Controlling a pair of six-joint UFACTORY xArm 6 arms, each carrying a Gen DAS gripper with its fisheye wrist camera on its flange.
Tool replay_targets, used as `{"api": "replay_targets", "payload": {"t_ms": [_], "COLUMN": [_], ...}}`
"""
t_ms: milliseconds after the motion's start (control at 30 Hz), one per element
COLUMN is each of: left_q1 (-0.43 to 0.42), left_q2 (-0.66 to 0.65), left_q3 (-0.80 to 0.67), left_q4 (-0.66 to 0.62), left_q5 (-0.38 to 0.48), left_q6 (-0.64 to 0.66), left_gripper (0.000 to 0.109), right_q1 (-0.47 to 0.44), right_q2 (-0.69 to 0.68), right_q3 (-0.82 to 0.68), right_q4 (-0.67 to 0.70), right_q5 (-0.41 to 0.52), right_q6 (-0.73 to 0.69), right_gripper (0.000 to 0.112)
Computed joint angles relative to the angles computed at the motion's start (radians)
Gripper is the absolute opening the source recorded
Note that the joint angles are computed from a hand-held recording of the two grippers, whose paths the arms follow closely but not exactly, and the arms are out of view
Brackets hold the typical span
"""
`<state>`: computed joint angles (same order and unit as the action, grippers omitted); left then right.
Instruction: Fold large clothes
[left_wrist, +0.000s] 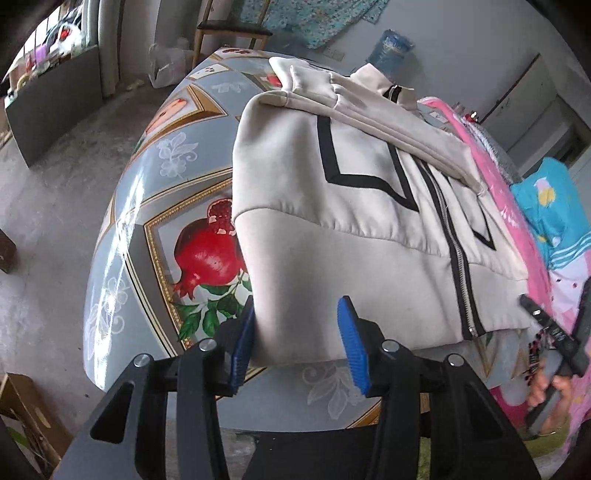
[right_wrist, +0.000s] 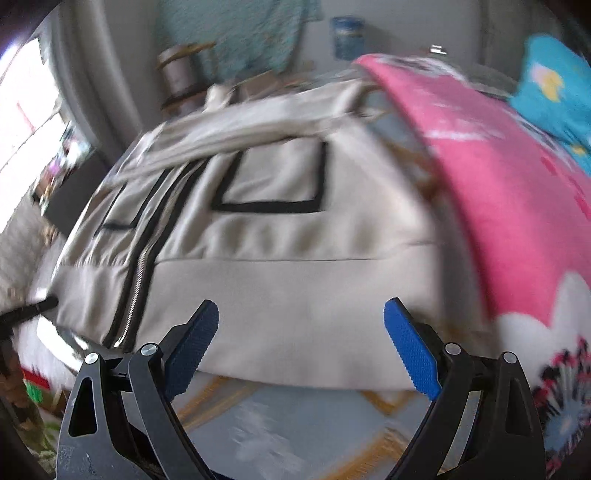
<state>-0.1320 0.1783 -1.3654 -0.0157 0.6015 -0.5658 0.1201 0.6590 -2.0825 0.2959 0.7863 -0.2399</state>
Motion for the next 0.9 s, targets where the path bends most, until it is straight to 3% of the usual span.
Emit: {"api": "replay_targets", "payload": {"t_ms": [167, 433, 533, 567, 667, 700, 733, 900], "left_q1": [0.001, -0.014, -0.023, -0.026, -0.041, -0.043, -0.048, -0.058], "left_q2": [0.003, 0.015, 0.024, 0.028, 0.041, 0.044, 0.047, 0.017], "left_q3": [-0.012, -0.044, -0.06, -0.066, -0.09, -0.093, -0.1, -0.097], "left_q4": [0.043, 0.145, 0.19, 0.204, 0.269, 0.28, 0.302, 0.391], "left_q5": [0.034, 0.093, 0.113, 0.12, 0.151, 0.152, 0.155, 0.125], "left_q6": [-0.02, -0.065, -0.088, -0.095, -0.124, -0.129, -0.139, -0.178], "left_gripper": [0.034, 0.03, 0.03, 0.03, 0.026, 0.02, 0.013, 0.009], "right_q1": [-0.052, -0.064, -0.064, -0.064, -0.053, -0.051, -0.053, -0.048], "right_q2": [-0.053, -0.008, -0.013, -0.014, -0.049, -0.053, -0.058, -0.128], "right_q3": [0.083, 0.022, 0.03, 0.031, 0.095, 0.105, 0.114, 0.193], "right_q4": [0.008, 0.032, 0.033, 0.034, -0.04, -0.065, -0.05, 0.021], "right_q5": [-0.036, 0.021, 0.039, 0.045, 0.0, -0.015, -0.027, -0.126], "right_q6": [0.059, 0.092, 0.091, 0.092, 0.13, 0.15, 0.15, 0.099], "right_gripper": [0.079, 0.063, 0.046, 0.045, 0.025, 0.012, 0.007, 0.005]}}
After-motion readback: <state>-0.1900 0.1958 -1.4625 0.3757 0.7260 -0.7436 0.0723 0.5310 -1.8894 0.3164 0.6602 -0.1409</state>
